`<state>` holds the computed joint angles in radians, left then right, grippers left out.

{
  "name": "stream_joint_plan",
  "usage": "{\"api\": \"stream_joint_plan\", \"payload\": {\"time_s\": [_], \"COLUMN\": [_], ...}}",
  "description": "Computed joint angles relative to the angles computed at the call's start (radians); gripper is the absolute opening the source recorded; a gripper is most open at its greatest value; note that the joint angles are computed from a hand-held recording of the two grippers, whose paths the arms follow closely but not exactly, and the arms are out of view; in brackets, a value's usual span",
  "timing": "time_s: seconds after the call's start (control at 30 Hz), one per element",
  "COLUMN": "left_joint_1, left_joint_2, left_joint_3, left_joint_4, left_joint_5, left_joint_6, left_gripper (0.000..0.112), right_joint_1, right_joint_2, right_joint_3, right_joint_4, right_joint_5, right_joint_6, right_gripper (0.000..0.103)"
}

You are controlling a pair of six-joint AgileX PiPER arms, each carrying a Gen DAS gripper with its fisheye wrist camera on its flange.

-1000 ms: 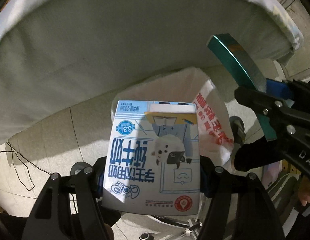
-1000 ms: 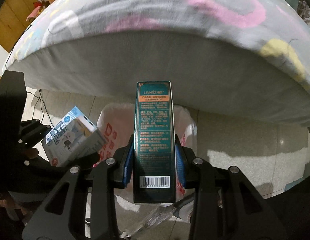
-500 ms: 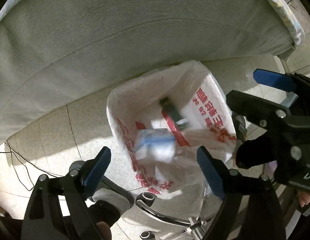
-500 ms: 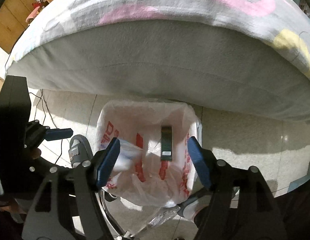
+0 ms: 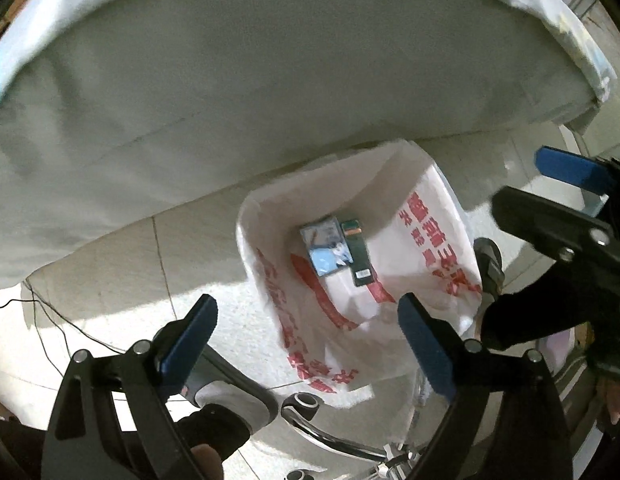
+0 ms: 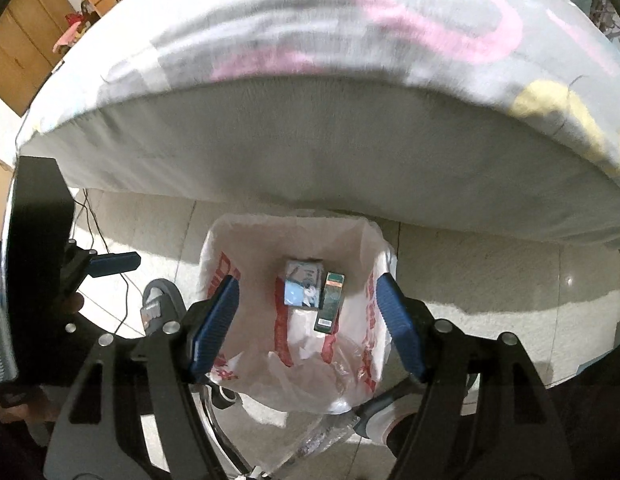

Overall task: Collect trash
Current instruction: 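Raise both tools back over the bed toward the medicine box and tray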

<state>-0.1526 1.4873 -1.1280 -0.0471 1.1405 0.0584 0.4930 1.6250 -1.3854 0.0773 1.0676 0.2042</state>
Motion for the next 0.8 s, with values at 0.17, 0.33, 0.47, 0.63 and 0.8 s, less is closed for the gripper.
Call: {"api": "stream_joint_plan", "payload": {"time_s": [0.17, 0.33, 0.47, 0.63, 0.8], "left_joint_1": [-0.004, -0.001, 0.005, 0.009, 0.020], "left_joint_2": [-0.038, -0.072, -0.096, -0.129, -0.152], "left_joint_3": [-0.008, -0.017, -0.036, -0.069, -0.131], "left_joint_4": [0.021, 0.031, 0.038, 0.047, 0.055], "left_joint_5": [-0.006, -0.005, -0.002, 0.003, 0.012], "left_joint_6": [-0.021, -0.035, -0.047, -0.071, -0.087], "left_gripper": [0.089, 0.089, 0.089, 0.089, 0.089], "right_joint_1": [-0.002, 0.000, 0.009, 0.017, 0.023], "right_joint_2": [-0.043, -0.069, -0.110, -0.164, -0.193], "right_joint_3": [0.004, -0.019, -0.015, -0.049, -0.119], "right_joint_4": [-0.011, -0.020, -0.034, -0.059, -0.084], "right_joint_5": [0.012, 0.053, 0.050, 0.087, 0.134], "right_joint_6": [0.015, 0.040, 0.070, 0.103, 0.114], "right_gripper": [0.071, 0.071, 0.071, 0.072, 0.074]}}
